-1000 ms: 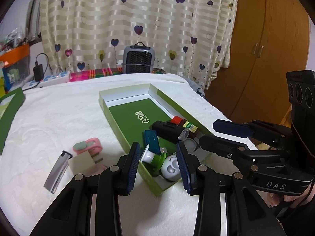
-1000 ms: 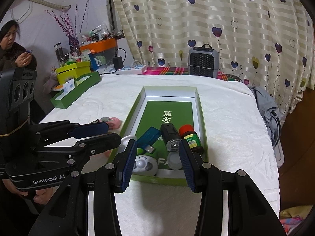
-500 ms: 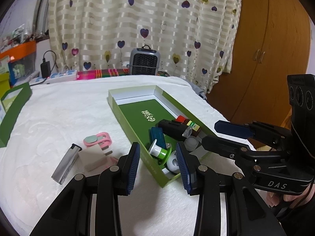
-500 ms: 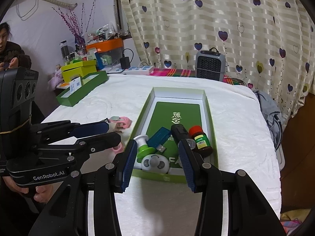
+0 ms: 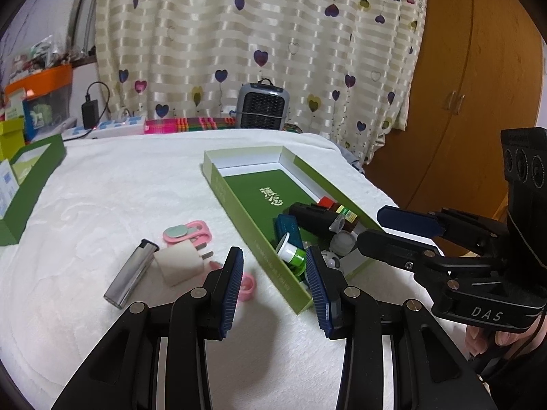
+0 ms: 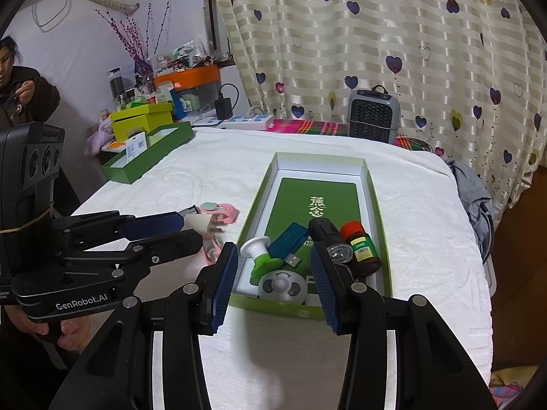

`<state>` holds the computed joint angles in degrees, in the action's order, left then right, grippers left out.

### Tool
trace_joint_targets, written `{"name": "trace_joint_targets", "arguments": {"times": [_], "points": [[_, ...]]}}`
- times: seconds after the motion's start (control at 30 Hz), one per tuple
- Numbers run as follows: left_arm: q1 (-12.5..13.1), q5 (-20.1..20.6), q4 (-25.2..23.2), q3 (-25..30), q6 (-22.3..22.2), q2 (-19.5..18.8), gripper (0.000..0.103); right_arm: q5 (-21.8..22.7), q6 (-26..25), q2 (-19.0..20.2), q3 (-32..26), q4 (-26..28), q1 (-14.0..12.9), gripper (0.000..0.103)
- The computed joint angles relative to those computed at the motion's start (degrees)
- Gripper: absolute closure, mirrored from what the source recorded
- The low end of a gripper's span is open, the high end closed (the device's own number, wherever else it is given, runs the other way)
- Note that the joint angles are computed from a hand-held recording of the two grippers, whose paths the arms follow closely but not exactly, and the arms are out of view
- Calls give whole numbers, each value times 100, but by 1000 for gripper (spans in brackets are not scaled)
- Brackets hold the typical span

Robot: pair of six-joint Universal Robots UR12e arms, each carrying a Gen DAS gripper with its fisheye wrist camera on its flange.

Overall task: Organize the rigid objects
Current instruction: 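Withdraw both grippers from the box and move toward the silver lighter and white plug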

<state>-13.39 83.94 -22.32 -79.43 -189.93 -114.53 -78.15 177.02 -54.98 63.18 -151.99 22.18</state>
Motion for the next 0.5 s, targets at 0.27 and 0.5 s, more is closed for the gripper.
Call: {"name": "trace_joint_targets", "arguments": {"times": [0.27,0.5], "points": [[25,145,2,-169,-49,102,66,116,-79,19,-24,51,32,57],[62,426,-35,-323,-119,195,66,251,-108,33,-26,84,40,58]]}}
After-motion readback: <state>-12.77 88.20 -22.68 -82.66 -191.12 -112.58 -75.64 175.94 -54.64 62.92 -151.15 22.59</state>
